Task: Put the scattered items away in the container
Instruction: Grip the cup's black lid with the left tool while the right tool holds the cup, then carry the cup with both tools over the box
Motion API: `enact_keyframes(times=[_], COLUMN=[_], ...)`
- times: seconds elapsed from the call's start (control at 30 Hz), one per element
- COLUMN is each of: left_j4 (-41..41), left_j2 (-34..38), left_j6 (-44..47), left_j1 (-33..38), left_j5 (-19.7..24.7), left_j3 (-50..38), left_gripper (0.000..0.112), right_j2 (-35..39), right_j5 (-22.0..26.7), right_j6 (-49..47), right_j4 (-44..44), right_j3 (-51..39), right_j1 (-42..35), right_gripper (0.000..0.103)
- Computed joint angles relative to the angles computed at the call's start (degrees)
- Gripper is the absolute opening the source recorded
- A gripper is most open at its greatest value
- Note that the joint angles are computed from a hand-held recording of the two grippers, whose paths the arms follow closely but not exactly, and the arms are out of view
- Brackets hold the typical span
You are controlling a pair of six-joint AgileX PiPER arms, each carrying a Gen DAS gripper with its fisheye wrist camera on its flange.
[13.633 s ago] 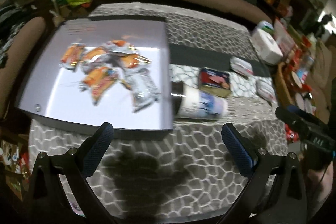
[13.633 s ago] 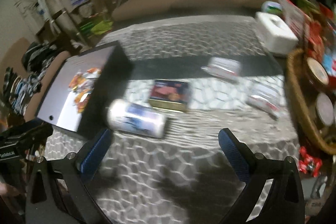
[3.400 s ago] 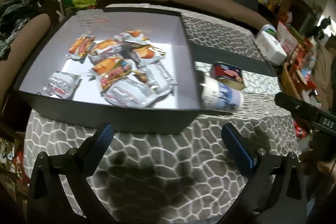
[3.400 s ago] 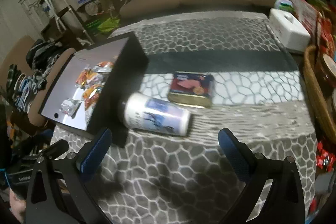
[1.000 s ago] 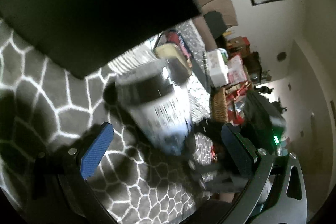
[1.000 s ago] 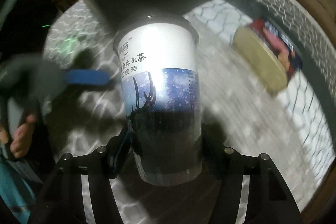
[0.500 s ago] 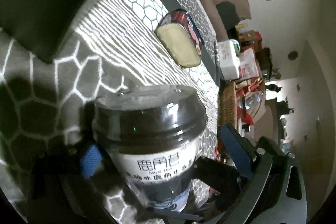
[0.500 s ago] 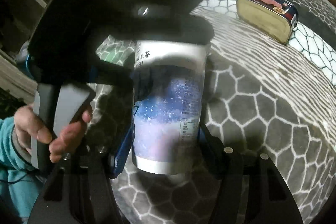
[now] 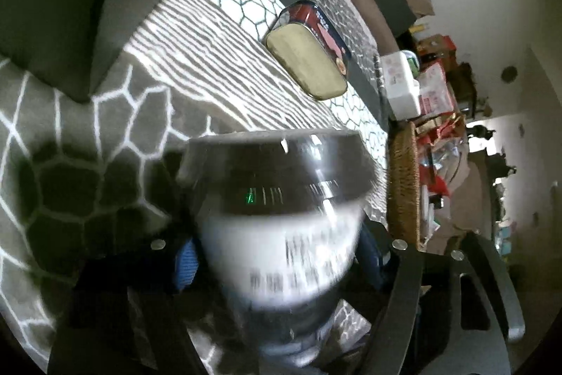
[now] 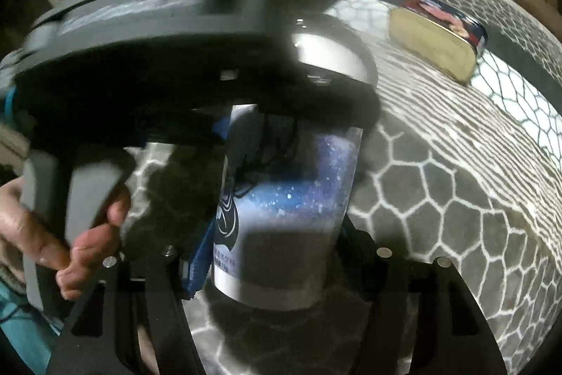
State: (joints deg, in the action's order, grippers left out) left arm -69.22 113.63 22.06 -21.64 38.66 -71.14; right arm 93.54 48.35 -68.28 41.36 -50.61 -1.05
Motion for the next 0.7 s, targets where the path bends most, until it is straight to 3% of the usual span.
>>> enact_keyframes(times=[0.13, 0.37, 0.5, 0.7], left_j4=[-2.55, -1.64, 3.72, 9.40], left_j2=[-1.03, -10.30, -14.40, -19.27], left_j6=[3.60, 5.23, 0.18, -3.98], left_j1=[0.43, 2.29, 3.45, 9.86], left_j5=[1.89, 3.55, 4.87, 11.10], left_j3=[1.54, 6.89, 6.11, 2.07], left_gripper=[0.071, 0.068, 0.068, 0.068], right_j2=[-5.97, -11.80, -14.33, -14.99], right_j5=[-4.46, 0.17, 0.61, 3.16], right_j6=[-0.27, 0.46, 5.88, 11.58], right_j4=[-2.05, -0.59, -2.76, -4.34], right_j3=[4.00, 4.37, 2.15, -5.32], right_j1=[3.76, 4.27, 8.20, 12.95], right_gripper=[0.064, 0.062, 0.062, 0.062])
